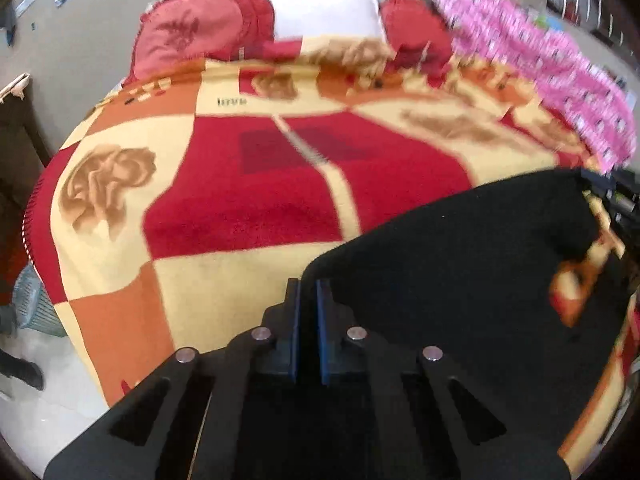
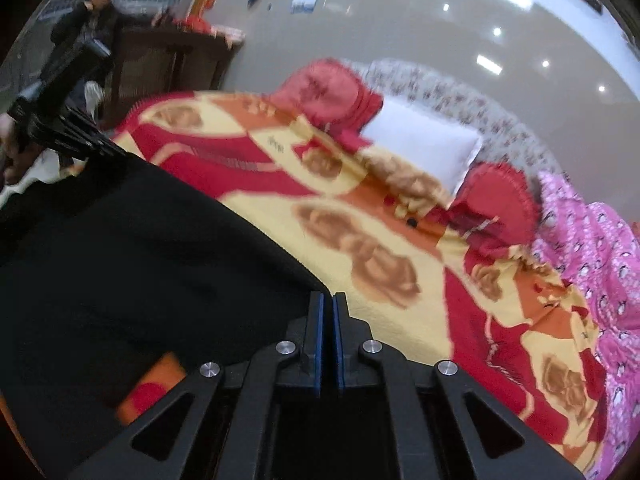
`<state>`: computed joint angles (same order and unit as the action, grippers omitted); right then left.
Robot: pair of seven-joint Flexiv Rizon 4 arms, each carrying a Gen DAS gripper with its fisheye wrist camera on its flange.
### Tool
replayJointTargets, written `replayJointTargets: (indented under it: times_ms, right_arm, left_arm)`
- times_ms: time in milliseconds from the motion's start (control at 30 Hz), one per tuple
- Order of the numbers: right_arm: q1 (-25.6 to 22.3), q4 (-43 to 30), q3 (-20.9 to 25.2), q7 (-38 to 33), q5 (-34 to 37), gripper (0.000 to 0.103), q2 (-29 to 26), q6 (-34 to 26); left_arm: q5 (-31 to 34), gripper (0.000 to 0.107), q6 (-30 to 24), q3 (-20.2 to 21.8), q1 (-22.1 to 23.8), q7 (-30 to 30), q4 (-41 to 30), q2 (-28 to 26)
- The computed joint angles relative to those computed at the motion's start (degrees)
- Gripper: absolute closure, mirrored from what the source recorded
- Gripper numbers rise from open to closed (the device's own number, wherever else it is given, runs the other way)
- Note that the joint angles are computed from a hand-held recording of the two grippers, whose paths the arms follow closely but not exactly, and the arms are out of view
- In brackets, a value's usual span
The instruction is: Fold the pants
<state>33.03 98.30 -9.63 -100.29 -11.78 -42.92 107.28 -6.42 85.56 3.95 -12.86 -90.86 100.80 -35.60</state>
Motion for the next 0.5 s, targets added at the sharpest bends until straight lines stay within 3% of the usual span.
replayJointTargets:
  times_ms: [100,267,300,400,500]
  right_arm:
    - [3.4,8.8,-2.2,-3.0,3.6,0.100,5.4,6.4]
    - [5.2,21.4,-0.2,-9.6,9.9,0.100,13.0,12.6]
    - [4.8,23.7,1.0,-10.5,10.6,0.100,14.3,12.8]
    - [3.3,29.5,4.6,-12.3,12.5,0.100,16.7,11.8]
    - [1.6,31.1,7.1,-11.8,12.9,0.100,16.3,8.1]
  left_arm:
    - [-0.3,0.102,6.8,-3.2,1.6,0.2,6.8,4.3]
    - [-0.7,0.101,17.2,-11.5,6.7,0.2,19.7,11.0]
    - [-0.1,0.101,18.7,-14.9,9.4,-0.4,22.2,12.0]
    - [1.4,0.101,21.5,-19.1,12.7,-3.2,27.7,13.2]
    - [3.1,0.100,22.4,-20.3,13.8,-6.2,30.8,13.2]
